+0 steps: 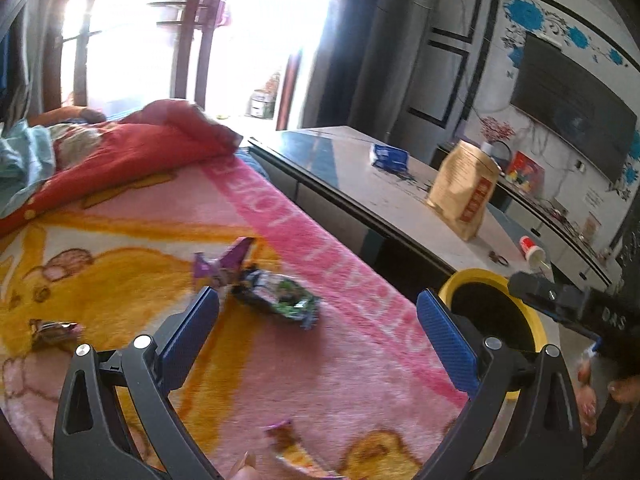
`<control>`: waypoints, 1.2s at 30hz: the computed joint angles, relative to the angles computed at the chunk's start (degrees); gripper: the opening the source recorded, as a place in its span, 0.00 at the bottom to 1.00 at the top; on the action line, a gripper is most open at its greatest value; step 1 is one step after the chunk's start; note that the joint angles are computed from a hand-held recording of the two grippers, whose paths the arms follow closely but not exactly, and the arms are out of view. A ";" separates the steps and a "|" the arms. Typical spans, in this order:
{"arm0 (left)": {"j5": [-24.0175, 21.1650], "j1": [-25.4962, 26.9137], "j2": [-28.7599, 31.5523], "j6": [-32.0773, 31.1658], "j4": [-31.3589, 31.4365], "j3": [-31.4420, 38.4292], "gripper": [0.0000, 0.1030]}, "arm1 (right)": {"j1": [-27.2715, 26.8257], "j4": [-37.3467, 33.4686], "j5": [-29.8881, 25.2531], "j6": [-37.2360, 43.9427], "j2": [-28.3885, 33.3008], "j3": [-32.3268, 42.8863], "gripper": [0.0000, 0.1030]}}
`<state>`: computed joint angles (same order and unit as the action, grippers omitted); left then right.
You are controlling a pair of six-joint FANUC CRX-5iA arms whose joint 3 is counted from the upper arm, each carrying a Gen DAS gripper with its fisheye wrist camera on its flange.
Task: Collect trash
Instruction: 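Move both open grippers back toward the wrappers on the blanket, then grasp the brown chocolate wrapper with the left gripper while the right grasps the clear candy wrapper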
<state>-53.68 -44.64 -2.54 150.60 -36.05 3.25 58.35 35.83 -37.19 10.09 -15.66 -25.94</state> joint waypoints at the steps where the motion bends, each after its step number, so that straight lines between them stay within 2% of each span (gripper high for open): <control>1: -0.27 0.14 -0.52 0.54 -0.33 -0.47 0.94 | 0.64 -0.30 0.12 0.68 0.40 0.35 0.63; 17: -3.98 1.90 -7.53 6.61 -2.81 -7.36 0.94 | 8.43 -6.38 -0.81 12.16 6.00 5.74 0.64; 24: -5.60 4.38 -11.30 10.82 -2.39 -11.52 0.94 | 10.70 -10.57 -1.91 18.30 8.91 8.30 0.64; 29: -3.87 7.89 -14.83 13.82 0.53 -15.96 0.94 | 12.25 -13.33 -4.11 21.55 11.69 10.48 0.64; 35: 1.99 15.16 -19.53 15.07 7.64 -22.75 0.94 | 12.61 -16.05 -5.95 24.68 13.65 12.06 0.64; 36: 2.99 16.33 -20.09 15.02 8.81 -23.68 0.93 | 12.61 -16.36 -6.06 25.04 13.77 12.12 0.61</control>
<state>-50.69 -28.31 -22.63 165.61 -27.24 -20.43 70.96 19.47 -43.25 35.13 -1.90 -13.82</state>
